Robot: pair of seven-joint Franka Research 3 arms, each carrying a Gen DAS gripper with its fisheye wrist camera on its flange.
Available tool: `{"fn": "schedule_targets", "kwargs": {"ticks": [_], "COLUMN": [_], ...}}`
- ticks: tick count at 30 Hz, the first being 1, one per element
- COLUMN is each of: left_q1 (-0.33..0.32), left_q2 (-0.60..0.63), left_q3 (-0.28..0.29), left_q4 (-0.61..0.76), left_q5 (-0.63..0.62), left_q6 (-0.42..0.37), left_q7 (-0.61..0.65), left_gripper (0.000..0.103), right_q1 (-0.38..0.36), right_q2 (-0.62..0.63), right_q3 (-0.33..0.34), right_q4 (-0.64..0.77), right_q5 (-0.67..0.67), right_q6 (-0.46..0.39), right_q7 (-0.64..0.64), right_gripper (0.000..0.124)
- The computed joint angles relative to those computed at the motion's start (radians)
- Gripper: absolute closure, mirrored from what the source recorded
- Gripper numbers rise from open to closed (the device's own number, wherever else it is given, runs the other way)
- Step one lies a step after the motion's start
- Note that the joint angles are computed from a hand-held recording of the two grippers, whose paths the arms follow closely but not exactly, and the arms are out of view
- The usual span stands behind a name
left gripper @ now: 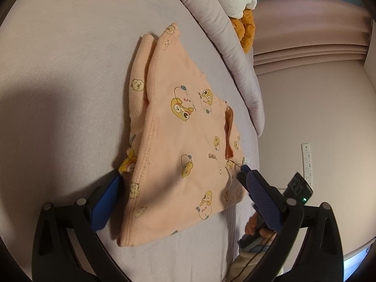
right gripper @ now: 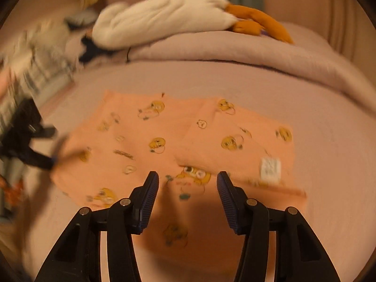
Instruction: Fold small clothes
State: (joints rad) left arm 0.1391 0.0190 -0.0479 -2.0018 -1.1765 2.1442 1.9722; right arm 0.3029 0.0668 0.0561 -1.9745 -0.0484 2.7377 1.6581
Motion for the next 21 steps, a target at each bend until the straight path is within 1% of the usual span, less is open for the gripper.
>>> {"fn": "schedule_targets", "kwargs": {"ticks": [1,2,4,6,7,9,10,12,14,15,17,19,21], "left_q1": [-0.001,-0.001,-0.001,0.001,0.002,0.004,0.004,0.007,0.010,0.011,0.013,0.014,0.015], "left_q2": [-0.001,-0.001,0.000,-0.001,0.000,0.002,0.004,0.008,0.011,0.012,0.012,0.012,0.013], "left_q3": [-0.001,-0.001,-0.001,0.000,0.001,0.002,0.002,0.002,0.002,0.002,0.001,0.001,0.000], "left_q4": [0.000,0.001,0.001,-0.001,-0.001,0.001,0.004,0.009,0.014,0.014,0.015,0.013,0.015], "left_q5": [0.003,0.006,0.007,0.002,0.000,-0.002,-0.002,-0.002,-0.003,-0.004,-0.006,-0.007,-0.004], "left_q6": [0.001,0.003,0.003,-0.002,-0.005,-0.012,-0.015,-0.023,-0.029,-0.032,-0.035,-0.035,-0.035], "left_q7": [-0.002,-0.002,-0.001,0.001,0.002,0.003,0.003,0.001,-0.001,-0.001,-0.001,-0.001,-0.007], "left_gripper": [0.001,0.001,0.001,0.001,0.001,0.001,0.001,0.001,0.001,0.001,0.001,0.001,0.001], "right_q1": [0.001,0.003,0.011,0.027,0.024,0.004,0.001,-0.013,-0.012,-0.013,0.013,0.021,0.031], "right_q2": [0.018,0.040,0.059,0.082,0.089,0.089,0.090,0.103,0.138,0.165,0.232,0.282,0.299], "right_q3": [-0.003,-0.007,-0.010,-0.022,-0.023,-0.015,-0.019,-0.040,-0.076,-0.094,-0.155,-0.180,-0.199], "right_q4": [0.022,0.048,0.075,0.113,0.128,0.141,0.151,0.186,0.247,0.293,0.402,0.477,0.501], "right_q5": [-0.027,-0.054,-0.088,-0.159,-0.159,-0.082,-0.061,-0.031,-0.075,-0.095,-0.219,-0.285,-0.352], "right_q6": [-0.015,-0.033,-0.059,-0.094,-0.104,-0.098,-0.091,-0.075,-0.086,-0.117,-0.227,-0.332,-0.379], "right_q7": [0.001,-0.006,-0.033,-0.034,-0.061,-0.125,-0.119,-0.074,0.026,0.074,0.223,0.303,0.377], "right_gripper": [0.070,0.073,0.087,0.118,0.119,0.120,0.120,0.120,0.120,0.120,0.120,0.119,0.119]}}
